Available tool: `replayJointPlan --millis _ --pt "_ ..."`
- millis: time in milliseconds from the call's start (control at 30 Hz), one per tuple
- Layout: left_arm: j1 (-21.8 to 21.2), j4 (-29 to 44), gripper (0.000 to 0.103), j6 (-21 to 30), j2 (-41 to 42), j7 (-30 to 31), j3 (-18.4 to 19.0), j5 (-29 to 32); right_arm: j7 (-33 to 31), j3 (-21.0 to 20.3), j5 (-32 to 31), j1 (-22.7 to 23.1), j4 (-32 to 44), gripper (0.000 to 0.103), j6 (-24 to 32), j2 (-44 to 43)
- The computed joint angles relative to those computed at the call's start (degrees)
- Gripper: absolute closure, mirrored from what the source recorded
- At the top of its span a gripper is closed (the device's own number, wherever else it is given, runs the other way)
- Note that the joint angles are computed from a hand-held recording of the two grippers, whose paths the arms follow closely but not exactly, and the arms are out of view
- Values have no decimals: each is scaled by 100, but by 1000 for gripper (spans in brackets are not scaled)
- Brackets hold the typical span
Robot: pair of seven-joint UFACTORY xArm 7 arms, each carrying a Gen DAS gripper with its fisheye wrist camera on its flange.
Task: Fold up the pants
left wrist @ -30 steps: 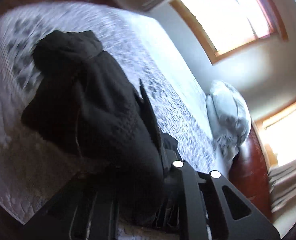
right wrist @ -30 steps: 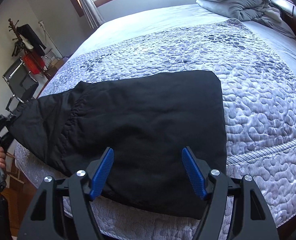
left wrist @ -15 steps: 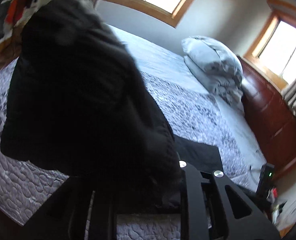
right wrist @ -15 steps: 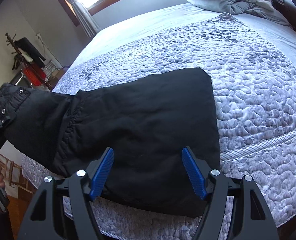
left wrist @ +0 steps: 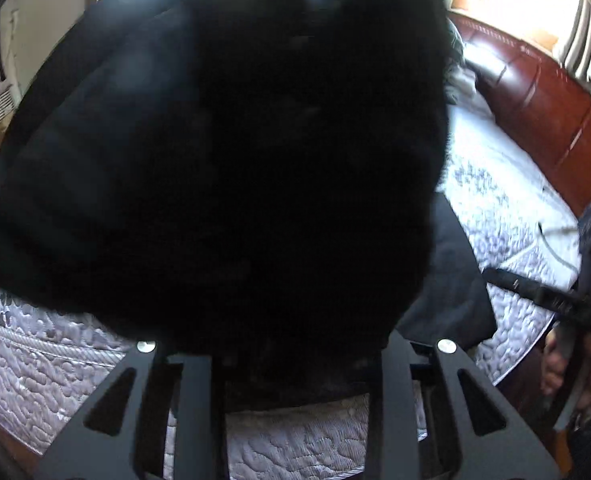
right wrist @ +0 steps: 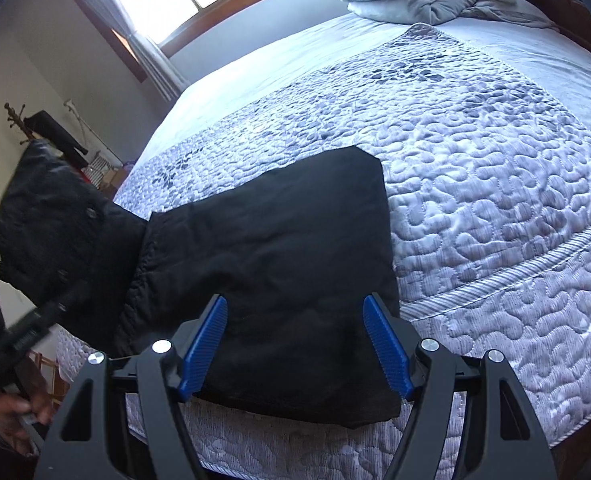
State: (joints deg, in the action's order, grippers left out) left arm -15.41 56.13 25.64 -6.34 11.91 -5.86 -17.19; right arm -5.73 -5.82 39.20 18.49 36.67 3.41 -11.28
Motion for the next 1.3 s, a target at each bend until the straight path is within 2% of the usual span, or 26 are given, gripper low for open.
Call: replayJointPlan --millis 200,333,400,467,533,567,600,633,700,733,833,867,900,1000,1133,1300 --pt "-56 276 74 159 431 -325 -178 555 89 -26 -86 -29 -141 31 -59 -178" --pt "-77 542 70 270 742 -386 -218 797 25 -268 31 189 -191 31 -112 -261" --pt "-119 713 65 417 864 -453 -265 886 -64 -416 166 348 -186 31 -135 -282" --pt "-154 849 52 613 942 -342 -320 731 -97 -470 221 413 -180 30 -152 -302" --pt "-182 764 45 599 873 -246 -351 607 -166 -549 297 503 -150 30 -119 -321" --pt "-179 774 36 635 868 -176 -343 560 -211 -579 345 544 -144 30 -97 -334" --pt "-181 721 30 650 809 -119 -342 511 -296 -631 422 614 -122 30 -68 -350" --pt "-197 646 24 559 741 -138 -344 525 -327 -623 463 623 -118 29 -56 -370" --pt "-221 178 19 334 292 -118 -334 505 -456 -675 615 710 -93 25 -41 -401" --pt "-218 103 12 291 209 -183 -315 588 -545 -719 731 780 -87 25 -52 -420" --pt "-144 -91 12 183 -31 -738 -375 1044 -1042 -1002 1351 1137 35 24 37 -437" --pt "-216 -273 12 359 -333 -600 -159 912 -1250 -1076 1631 1237 109 23 115 -415" --pt "-149 -311 12 297 -396 -664 -183 881 -1410 -1100 1848 1285 175 22 178 -384" --pt "-83 -337 11 438 -630 -698 -44 749 -1627 -957 2114 1217 346 22 342 -260" --pt "124 -283 11 448 -695 -1098 -73 1078 -1685 -666 2167 987 622 20 608 -39" --pt "281 -266 11 438 -761 -1453 -74 1370 -2206 -576 2958 812 1115 18 1192 335"
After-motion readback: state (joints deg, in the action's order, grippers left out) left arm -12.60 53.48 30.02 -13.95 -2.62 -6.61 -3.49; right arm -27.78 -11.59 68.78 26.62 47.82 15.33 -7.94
